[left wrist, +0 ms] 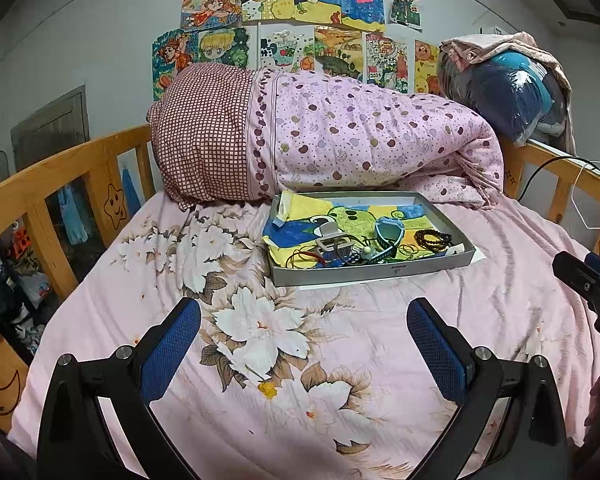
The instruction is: Organize jewelry
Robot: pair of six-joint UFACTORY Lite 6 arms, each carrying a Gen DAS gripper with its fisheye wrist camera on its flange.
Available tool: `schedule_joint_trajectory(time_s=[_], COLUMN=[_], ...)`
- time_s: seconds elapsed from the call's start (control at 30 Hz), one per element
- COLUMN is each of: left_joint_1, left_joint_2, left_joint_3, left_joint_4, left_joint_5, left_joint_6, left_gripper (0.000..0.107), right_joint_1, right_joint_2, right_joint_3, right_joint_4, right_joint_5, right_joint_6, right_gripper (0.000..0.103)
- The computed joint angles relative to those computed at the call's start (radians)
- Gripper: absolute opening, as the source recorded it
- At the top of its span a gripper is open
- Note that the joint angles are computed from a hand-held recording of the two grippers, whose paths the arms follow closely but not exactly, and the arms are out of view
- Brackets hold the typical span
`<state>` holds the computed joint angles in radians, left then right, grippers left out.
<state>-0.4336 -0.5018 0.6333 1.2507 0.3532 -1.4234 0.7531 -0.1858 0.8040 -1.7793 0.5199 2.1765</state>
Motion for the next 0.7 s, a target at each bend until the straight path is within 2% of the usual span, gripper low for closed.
schedule_joint_trajectory(time_s=[0.7], left_joint_1=[0.025], left_joint_2=[0.006], left_joint_3=[0.008], left_joint_4=[-0.021], left_joint_5=[-0.021], left_joint_6=[0.039], left_gripper=[0.101], right_joint_1=[0.003], right_joint_2=[0.005], right_joint_3=[0.006], right_joint_4=[0.007], right_joint_5=[0.003], right_joint_6=[-0.005], right_gripper=[0.103])
